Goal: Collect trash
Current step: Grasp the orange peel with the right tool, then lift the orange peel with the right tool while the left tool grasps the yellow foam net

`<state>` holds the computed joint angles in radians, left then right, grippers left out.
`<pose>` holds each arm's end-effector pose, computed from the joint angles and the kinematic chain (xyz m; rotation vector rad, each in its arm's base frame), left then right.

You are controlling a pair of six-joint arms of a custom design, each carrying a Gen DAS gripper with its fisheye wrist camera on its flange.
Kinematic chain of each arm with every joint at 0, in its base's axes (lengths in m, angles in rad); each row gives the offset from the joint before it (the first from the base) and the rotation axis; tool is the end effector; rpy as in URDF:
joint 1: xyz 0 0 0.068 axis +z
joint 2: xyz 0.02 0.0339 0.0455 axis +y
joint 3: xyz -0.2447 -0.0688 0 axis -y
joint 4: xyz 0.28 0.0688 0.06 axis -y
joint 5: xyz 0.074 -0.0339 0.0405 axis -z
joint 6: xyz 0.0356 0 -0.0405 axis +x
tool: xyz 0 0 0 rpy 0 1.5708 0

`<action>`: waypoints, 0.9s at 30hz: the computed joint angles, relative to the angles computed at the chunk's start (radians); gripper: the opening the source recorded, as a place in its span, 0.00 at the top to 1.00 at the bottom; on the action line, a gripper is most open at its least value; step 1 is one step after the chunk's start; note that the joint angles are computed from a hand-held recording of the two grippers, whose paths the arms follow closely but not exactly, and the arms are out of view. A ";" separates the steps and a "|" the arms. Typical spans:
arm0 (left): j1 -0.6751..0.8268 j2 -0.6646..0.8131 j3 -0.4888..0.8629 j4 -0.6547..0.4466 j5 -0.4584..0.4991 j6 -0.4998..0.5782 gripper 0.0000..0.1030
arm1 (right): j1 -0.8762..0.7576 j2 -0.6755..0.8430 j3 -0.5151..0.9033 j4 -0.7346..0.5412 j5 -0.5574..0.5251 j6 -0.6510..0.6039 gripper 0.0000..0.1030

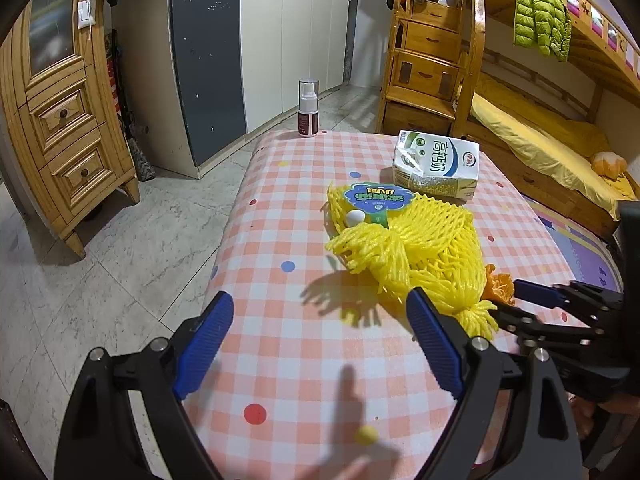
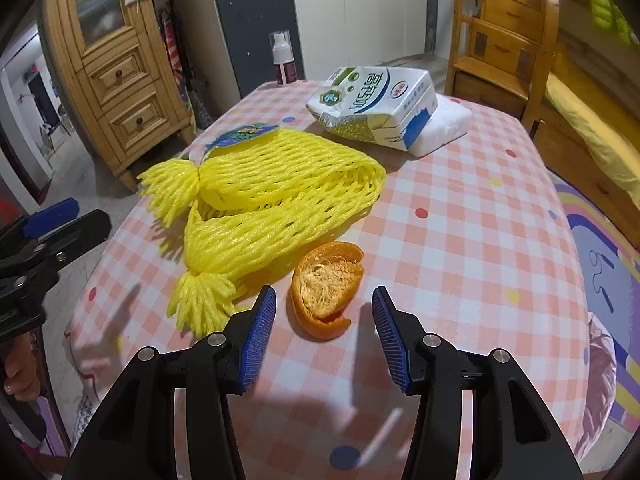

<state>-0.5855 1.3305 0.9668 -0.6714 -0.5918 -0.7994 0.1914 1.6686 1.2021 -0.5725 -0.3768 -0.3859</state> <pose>0.2590 -0.1479 0.2186 -0.4486 2.3272 0.1403 0.3659 0.0842 0.1924 -0.8523 2.4053 0.4162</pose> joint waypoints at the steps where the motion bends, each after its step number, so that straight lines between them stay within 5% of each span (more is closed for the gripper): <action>1: -0.002 -0.004 -0.001 -0.003 -0.002 -0.003 0.17 | 0.004 0.009 0.008 -0.001 0.006 0.004 0.50; 7: -0.017 0.001 0.008 0.000 0.003 0.002 0.17 | -0.001 -0.004 0.002 0.000 -0.003 0.001 0.81; 11: -0.032 0.004 0.013 0.013 0.010 0.016 0.17 | -0.036 -0.074 -0.032 -0.006 -0.036 -0.026 0.82; 15: -0.039 0.018 0.023 0.033 0.021 0.036 0.07 | -0.076 -0.144 -0.061 -0.013 -0.054 -0.043 0.82; 27: -0.038 0.202 0.180 0.114 0.086 0.185 0.09 | -0.192 -0.186 -0.055 -0.023 -0.103 -0.028 0.82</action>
<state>-0.6238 1.5326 1.1471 -0.5570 -0.5061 -0.6143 -0.0008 1.4827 1.1471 -0.5951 -0.4794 -0.4139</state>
